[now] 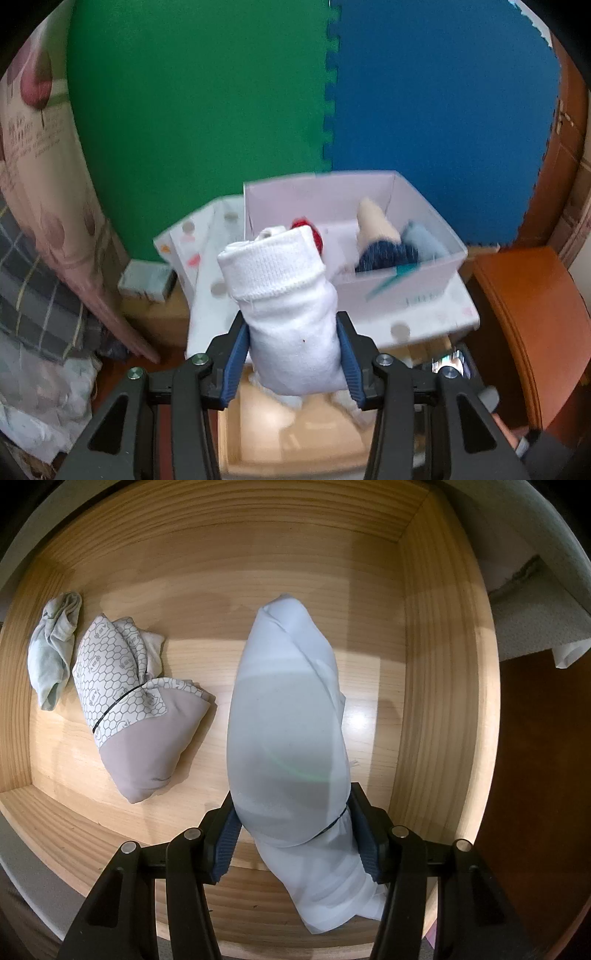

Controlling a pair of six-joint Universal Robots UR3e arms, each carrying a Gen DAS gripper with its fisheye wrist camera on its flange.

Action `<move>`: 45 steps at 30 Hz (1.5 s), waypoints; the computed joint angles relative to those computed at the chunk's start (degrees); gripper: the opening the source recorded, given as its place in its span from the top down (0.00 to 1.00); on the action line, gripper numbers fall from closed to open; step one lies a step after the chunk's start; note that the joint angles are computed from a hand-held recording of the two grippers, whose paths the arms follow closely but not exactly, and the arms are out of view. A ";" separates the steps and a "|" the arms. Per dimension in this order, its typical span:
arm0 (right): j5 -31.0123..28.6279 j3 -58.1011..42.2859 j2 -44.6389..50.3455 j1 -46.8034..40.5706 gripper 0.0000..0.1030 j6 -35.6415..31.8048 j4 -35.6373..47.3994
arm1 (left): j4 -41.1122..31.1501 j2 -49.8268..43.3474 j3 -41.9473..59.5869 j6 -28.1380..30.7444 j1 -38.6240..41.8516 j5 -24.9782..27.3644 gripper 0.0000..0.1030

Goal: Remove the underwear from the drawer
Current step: 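Lower the white underwear into the box and open the left tool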

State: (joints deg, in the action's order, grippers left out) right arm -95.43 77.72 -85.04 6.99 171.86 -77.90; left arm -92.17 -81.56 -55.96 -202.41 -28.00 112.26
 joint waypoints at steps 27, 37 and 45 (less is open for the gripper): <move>0.25 -0.37 0.06 0.60 0.49 0.65 0.20 | 10.13 -20.88 7.19 14.15 11.44 -5.75 0.55; 0.25 -0.41 0.07 0.56 0.49 0.62 0.23 | 8.67 -21.83 7.13 13.08 11.11 -4.76 0.52; 0.12 -0.58 0.15 0.55 0.49 0.62 0.46 | 5.11 -23.50 10.91 12.74 8.61 -1.94 0.51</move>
State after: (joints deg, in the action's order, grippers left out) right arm -95.31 77.14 -84.89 7.54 172.47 -77.43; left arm -87.06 -105.06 -45.05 -189.68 -19.38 110.32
